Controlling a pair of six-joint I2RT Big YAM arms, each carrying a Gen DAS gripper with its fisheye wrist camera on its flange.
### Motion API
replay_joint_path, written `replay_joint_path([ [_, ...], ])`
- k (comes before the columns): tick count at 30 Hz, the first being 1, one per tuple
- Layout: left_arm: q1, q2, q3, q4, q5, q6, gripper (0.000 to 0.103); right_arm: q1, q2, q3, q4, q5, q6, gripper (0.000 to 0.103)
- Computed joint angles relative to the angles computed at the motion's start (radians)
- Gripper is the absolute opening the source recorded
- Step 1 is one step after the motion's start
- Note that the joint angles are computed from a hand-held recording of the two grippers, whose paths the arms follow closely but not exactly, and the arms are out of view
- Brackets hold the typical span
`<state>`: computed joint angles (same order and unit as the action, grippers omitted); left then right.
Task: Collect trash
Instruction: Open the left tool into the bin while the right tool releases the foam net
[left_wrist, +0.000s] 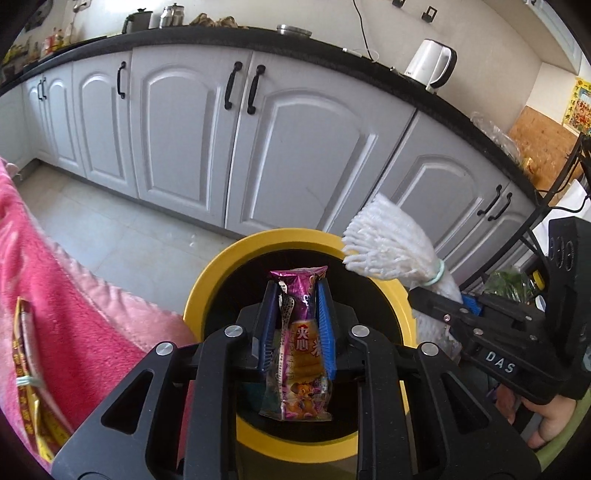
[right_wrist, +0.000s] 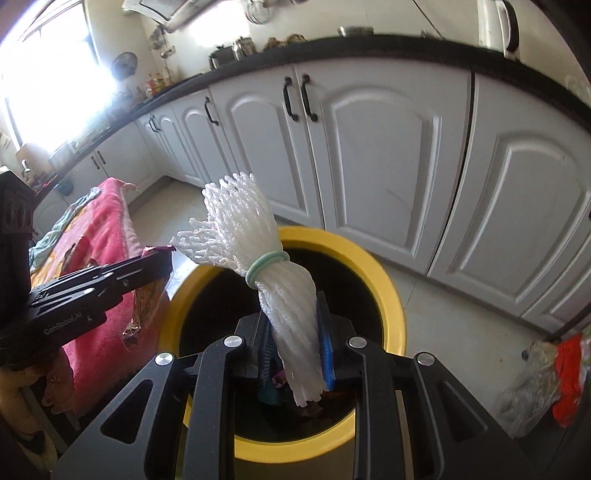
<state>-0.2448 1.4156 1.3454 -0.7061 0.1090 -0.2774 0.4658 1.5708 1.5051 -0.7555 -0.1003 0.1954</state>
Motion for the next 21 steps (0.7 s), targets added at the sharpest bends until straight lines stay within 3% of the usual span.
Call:
replay_joint_path([
  [1,-0.002,0.002,-0.003,0.003,-0.005,-0.002,0.018,-0.002,0.006,-0.001,-0.003,-0.002,0.005,0.023],
  [2,-0.002,0.001,-0.006,0.004,-0.008,-0.002,0.028,-0.004,0.012,-0.001,-0.008,-0.003,0.009,0.026],
  [4,0.0,0.001,-0.009,0.001,-0.012,0.0,0.04,-0.009,0.02,-0.002,-0.014,-0.003,0.025,0.04],
  [7,0.007,-0.006,-0.016,-0.004,-0.022,-0.007,0.047,-0.018,0.027,0.0,-0.02,-0.006,0.041,0.054],
  [15,0.04,-0.049,-0.035,-0.01,-0.049,-0.04,0.072,-0.019,0.008,-0.009,0.006,0.019,0.068,0.064],
  [17,0.049,-0.064,-0.04,-0.009,-0.055,-0.047,0.085,-0.016,0.004,-0.006,0.009,0.026,0.069,0.067],
  [21,0.074,-0.1,-0.051,-0.01,-0.076,-0.065,0.092,-0.006,-0.012,-0.007,0.028,0.042,0.074,0.072],
])
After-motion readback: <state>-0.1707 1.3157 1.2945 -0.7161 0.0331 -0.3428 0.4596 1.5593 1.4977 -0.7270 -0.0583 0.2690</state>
